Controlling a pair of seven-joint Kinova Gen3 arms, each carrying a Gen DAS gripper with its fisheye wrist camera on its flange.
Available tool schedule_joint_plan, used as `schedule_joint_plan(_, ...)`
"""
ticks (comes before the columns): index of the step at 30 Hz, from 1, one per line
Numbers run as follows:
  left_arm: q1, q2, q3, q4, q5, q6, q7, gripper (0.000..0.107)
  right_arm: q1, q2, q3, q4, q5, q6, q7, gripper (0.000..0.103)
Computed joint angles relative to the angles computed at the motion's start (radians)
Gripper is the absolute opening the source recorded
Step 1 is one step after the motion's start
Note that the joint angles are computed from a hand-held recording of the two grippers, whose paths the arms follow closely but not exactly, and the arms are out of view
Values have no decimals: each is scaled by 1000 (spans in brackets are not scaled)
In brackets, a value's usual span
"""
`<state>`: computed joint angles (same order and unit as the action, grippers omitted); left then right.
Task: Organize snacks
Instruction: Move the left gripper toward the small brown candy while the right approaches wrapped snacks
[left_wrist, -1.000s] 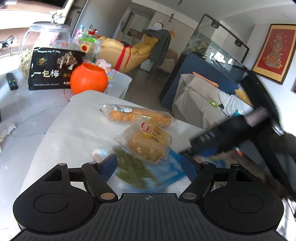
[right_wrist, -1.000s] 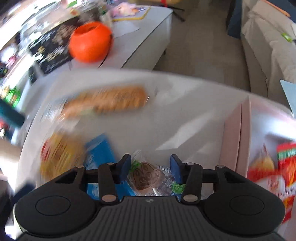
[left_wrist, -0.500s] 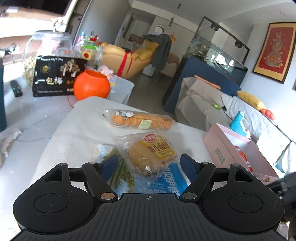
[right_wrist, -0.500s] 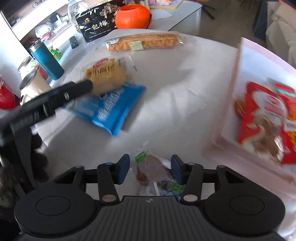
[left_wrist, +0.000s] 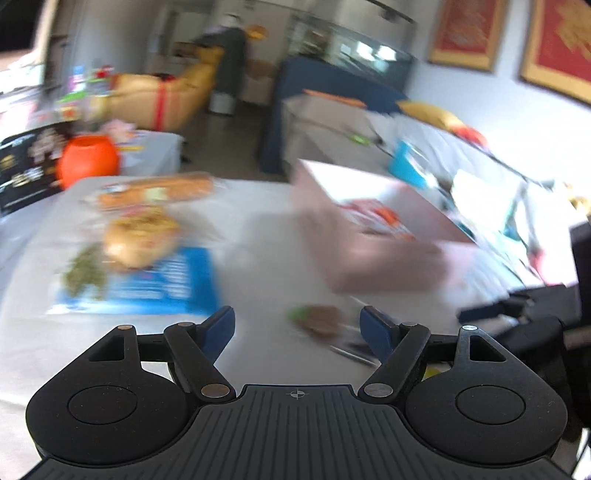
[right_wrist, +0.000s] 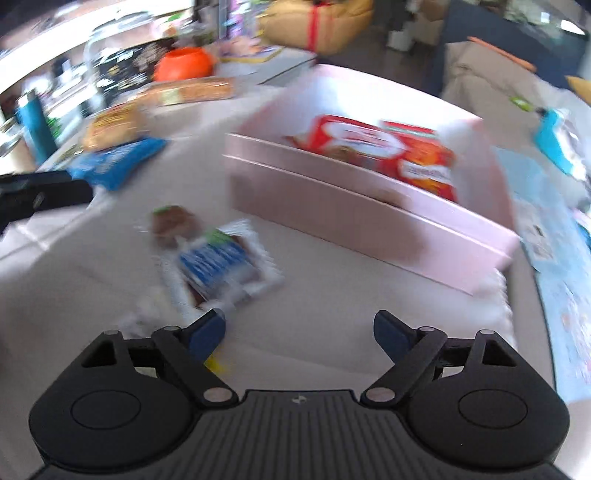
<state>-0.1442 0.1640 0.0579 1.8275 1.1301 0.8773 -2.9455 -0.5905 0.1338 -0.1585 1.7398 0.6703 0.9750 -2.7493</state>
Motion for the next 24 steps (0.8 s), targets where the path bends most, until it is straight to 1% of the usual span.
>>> schedule_joint_plan(1, 8, -1, 5, -3, -16, 4, 0, 80, 5, -17, -6, 29, 13, -14, -41, 88)
schedule_joint_plan(2, 20, -4, 11, -6, -32, 0, 3, 79, 25, -32, -31, 54, 28, -23, -81, 88)
schedule_joint_plan(3, 35, -10, 18, -6, -42, -20, 9, 79, 33, -44, -44, 79, 48, -32, -122, 88)
schedule_joint_plan(4, 48, -12, 30, -9, -51, -47, 23, 79, 22, -52, -40, 100, 68, -40, -163, 89)
schedule_joint_plan(5, 48, -10, 61, -12, -60, -84, 39, 79, -8, -63, -17, 123, 86, -47, -203, 92)
schedule_joint_plan(6, 67, -3, 75, -24, -79, -123, 72, 79, -54, -72, 21, 146, 108, -54, -244, 93)
schedule_joint_plan(7, 103, 9, 70, -40, -110, -160, 113, 79, -95, -78, 50, 170, 135, -57, -285, 95)
schedule_joint_plan(8, 148, 22, 46, -62, -146, -181, 153, 76, -120, -81, 61, 189, 164, -54, -325, 96)
schedule_joint_plan(9, 194, 38, 18, -83, -187, -189, 194, 68, -128, -81, 53, 204, 192, -48, -366, 97)
schedule_joint_plan(10, 241, 53, -17, -106, -227, -181, 229, 62, -118, -80, 27, 217, 219, -40, -407, 99)
schedule_joint_plan(11, 277, 61, -44, -126, -268, -167, 265, 51, -89, -79, -16, 233, 249, -36, -447, 100)
schedule_joint_plan(12, 295, 69, -55, -141, -309, -154, 294, 43, -61, -79, -53, 245, 272, -35, -480, 100)
schedule_joint_plan(13, 295, 67, -50, -143, -338, -155, 311, 43, -43, -80, -73, 251, 282, -40, -497, 100)
schedule_joint_plan(14, 277, 56, -25, -131, -350, -169, 312, 43, -37, -84, -73, 256, 284, -49, -500, 101)
schedule_joint_plan(16, 199, 48, 64, -124, -382, -167, 330, 43, -35, -85, -78, 260, 286, -49, -505, 102)
schedule_joint_plan(17, 171, 46, 93, -122, -393, -163, 338, 43, -35, -83, -81, 258, 285, -44, -502, 103)
schedule_joint_plan(18, 160, 43, 104, -123, -402, -154, 343, 43, -37, -80, -83, 254, 285, -37, -502, 103)
schedule_joint_plan(20, 155, 38, 103, -128, -410, -124, 352, 43, -38, -78, -83, 252, 285, -36, -505, 103)
schedule_joint_plan(22, 137, 39, 98, -141, -391, -54, 339, 43, -40, -75, -84, 249, 286, -30, -508, 103)
schedule_joint_plan(23, 111, 43, 111, -149, -381, -14, 334, 43, -42, -73, -84, 247, 286, -25, -509, 103)
schedule_joint_plan(24, 97, 43, 109, -151, -364, 20, 323, 43, -44, -71, -84, 246, 286, -22, -511, 103)
